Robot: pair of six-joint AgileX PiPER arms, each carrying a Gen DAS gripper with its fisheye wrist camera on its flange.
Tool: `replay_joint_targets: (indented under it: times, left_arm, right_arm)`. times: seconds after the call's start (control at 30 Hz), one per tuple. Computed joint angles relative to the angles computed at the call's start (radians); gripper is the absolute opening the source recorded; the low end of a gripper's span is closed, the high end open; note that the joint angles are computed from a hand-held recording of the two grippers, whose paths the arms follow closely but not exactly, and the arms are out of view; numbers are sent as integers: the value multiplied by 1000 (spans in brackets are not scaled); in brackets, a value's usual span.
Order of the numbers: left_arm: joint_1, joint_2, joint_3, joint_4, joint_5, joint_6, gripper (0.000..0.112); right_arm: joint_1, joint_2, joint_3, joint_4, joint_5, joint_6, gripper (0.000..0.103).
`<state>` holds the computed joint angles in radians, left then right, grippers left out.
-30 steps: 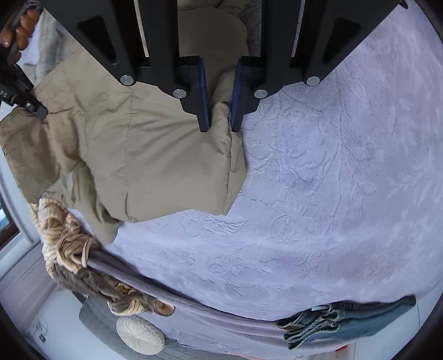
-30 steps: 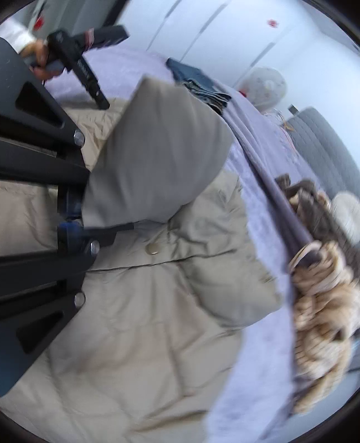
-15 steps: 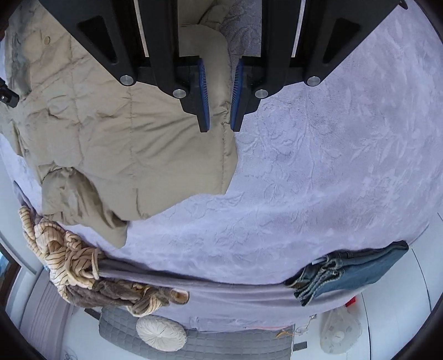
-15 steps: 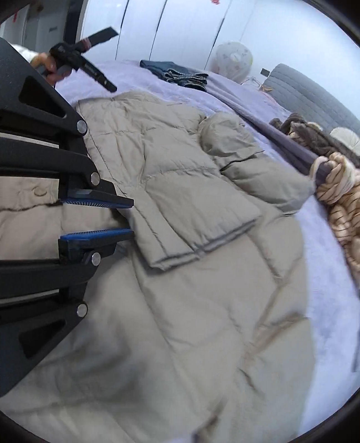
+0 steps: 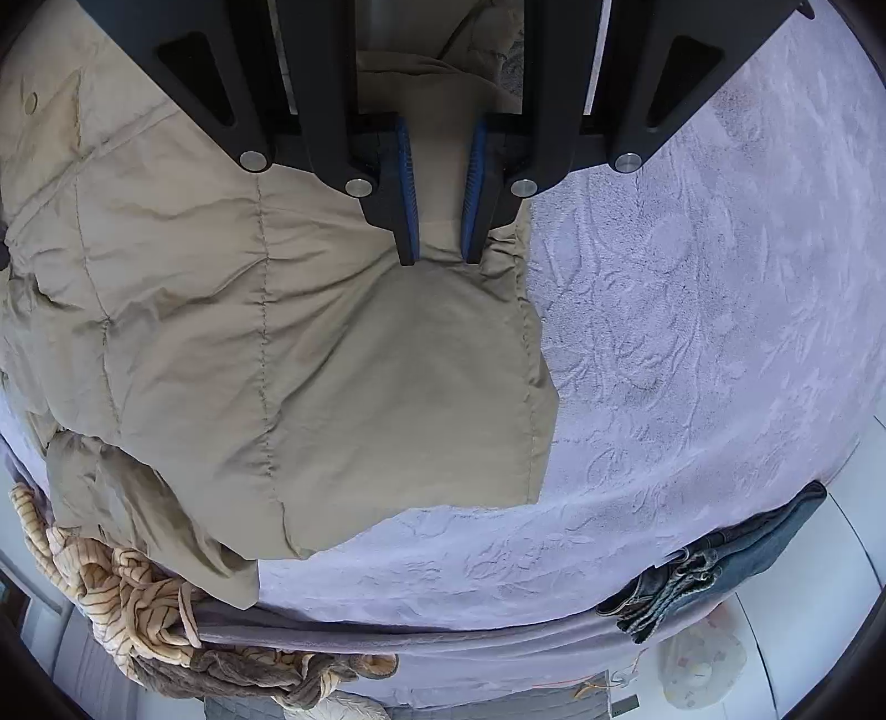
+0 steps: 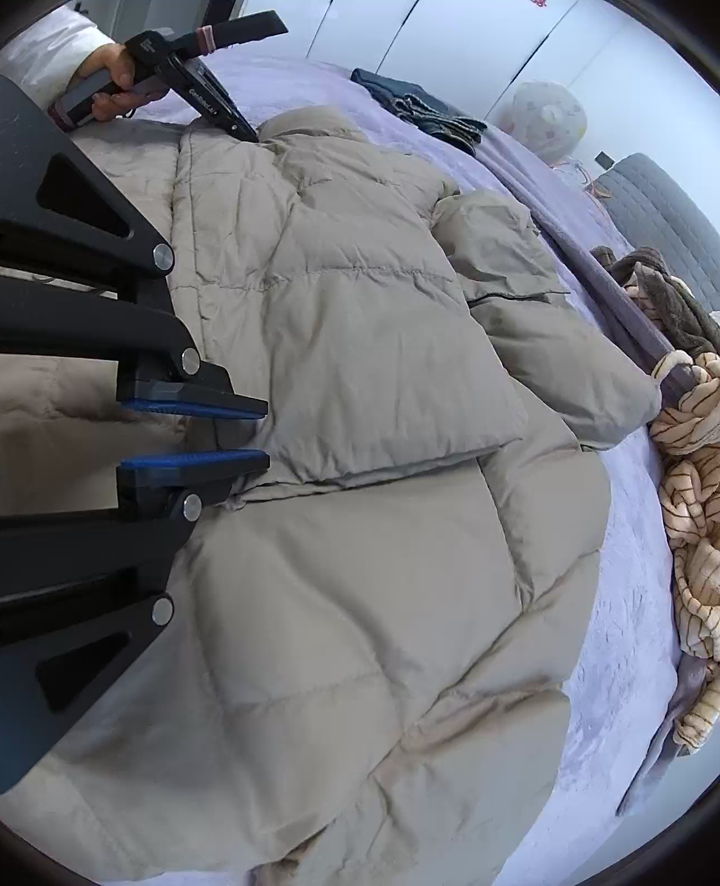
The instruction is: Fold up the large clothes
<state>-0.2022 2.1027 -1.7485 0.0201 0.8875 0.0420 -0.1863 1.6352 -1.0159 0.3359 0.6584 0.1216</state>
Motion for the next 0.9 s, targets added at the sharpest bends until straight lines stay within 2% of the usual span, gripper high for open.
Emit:
replay_joint_targets:
  times: [0.07, 0.2, 0.3, 0.4, 0.57, 0.6, 0.63, 0.7, 0.77, 0.9]
  left_arm:
    - [-7, -9, -20, 16, 32, -10, 18]
    - [-19, -64, -6, -4, 65, -1, 18]
    - [-53, -104, 13, 1, 90, -9, 18]
    - [-93, -137, 32, -8, 109, -21, 18]
    - [-180, -170, 57, -23, 135, -77, 18]
    - [-200, -170, 58, -23, 143, -89, 43]
    - [-225, -171, 58, -8, 152, -116, 99]
    - [-282, -207, 105, 48, 96, -192, 102]
    - [-329, -198, 85, 60, 118, -202, 102]
    - [-406, -151, 8, 44, 179, -241, 102]
  right_arm:
    - [-36, -53, 34, 10, 33, -8, 15]
    - [-181, -174, 131, 177, 97, -143, 18]
    - [-294, -226, 190, 291, 152, -225, 39]
    - [-372, -248, 222, 333, 184, -259, 41]
    - [-482, -282, 259, 369, 229, -306, 51]
    - [-516, -289, 265, 367, 242, -323, 56]
    - [-548, -295, 269, 367, 254, -341, 59]
    - [-626, -299, 276, 376, 285, -388, 60]
    - [-713, -294, 273, 380, 322, -437, 61]
    - [-894, -259, 255, 400, 386, -548, 75]
